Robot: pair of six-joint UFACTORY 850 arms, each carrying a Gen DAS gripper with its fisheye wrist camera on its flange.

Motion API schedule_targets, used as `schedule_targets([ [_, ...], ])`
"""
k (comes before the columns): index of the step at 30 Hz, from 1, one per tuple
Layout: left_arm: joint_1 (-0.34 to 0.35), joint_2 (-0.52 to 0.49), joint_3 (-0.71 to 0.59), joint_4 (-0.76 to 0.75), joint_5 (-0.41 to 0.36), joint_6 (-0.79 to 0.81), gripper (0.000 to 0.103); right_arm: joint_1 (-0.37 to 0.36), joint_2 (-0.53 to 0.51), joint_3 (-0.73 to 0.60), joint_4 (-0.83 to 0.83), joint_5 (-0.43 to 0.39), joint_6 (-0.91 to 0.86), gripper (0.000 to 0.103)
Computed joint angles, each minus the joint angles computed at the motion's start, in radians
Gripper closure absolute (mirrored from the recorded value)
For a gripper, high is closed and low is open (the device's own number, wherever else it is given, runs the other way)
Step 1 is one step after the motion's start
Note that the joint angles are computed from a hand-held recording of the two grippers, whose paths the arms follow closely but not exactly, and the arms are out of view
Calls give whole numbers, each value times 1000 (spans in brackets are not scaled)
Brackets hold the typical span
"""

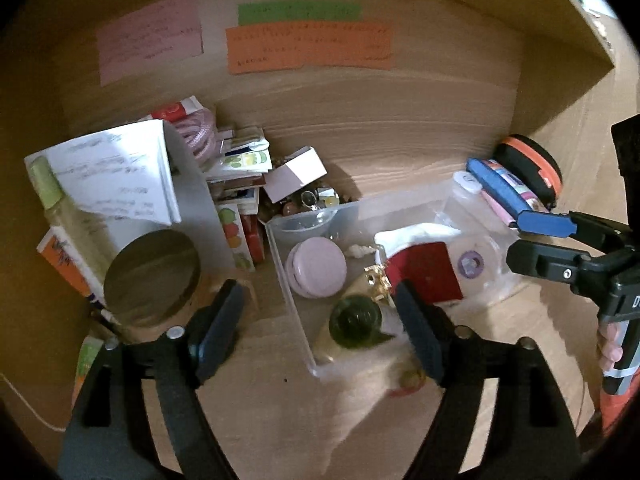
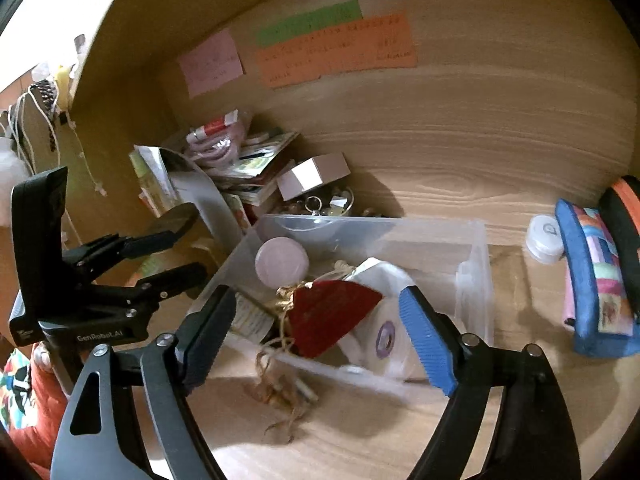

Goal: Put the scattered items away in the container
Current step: 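Release the green bottle with left while right releases the red pouch into the container, then move left gripper to the gold ornament on brown cord while right approaches the small clear box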

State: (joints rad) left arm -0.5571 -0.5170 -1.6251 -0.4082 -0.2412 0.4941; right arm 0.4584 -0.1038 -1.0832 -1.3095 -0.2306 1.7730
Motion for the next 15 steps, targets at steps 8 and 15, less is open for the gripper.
schedule_targets([
  [8,1,50,110,-238,-5,250,17,76,32,44,20,-125,-22,20],
  [15,-19,9,119,-259,-86,272,17,85,53,100,69,-141,-54,20],
])
